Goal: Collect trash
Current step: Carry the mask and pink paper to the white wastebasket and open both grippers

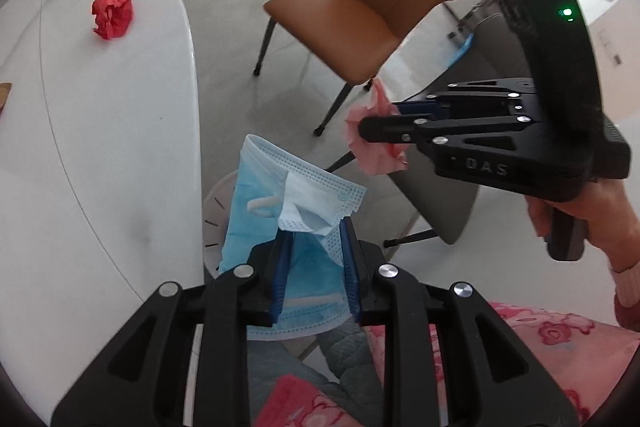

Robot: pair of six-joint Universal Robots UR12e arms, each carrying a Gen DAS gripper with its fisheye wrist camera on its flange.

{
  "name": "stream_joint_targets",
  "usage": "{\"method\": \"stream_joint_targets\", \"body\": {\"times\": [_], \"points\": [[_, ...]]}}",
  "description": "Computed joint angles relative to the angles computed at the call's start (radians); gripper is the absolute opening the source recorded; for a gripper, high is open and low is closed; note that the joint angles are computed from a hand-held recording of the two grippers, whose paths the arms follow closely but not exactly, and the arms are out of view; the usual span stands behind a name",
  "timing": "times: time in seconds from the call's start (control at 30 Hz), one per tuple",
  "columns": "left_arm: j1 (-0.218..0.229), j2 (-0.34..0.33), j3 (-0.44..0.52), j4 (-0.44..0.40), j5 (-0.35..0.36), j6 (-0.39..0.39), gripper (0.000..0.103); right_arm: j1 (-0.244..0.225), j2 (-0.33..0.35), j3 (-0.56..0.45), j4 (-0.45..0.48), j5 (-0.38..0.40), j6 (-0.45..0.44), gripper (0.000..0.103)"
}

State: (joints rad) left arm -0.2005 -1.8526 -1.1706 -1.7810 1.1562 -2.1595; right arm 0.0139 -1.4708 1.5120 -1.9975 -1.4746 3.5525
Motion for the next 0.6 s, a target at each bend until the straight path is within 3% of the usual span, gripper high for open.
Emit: {"method": "stream_joint_targets", "body": {"times": [0.27, 0.6], "points": [[-0.014, 0.018, -0.039, 0.067, 0.053, -0.120, 0.056, -0.017, 0.009, 0.015, -0.003, 0.078, -0.097, 0.019], [-0.006, 0.043, -0.072, 0.140, 0.059, -0.213, 0.067, -0.017, 0.018, 0.015, 0.003, 0.109, -0.154, 0.020]]}}
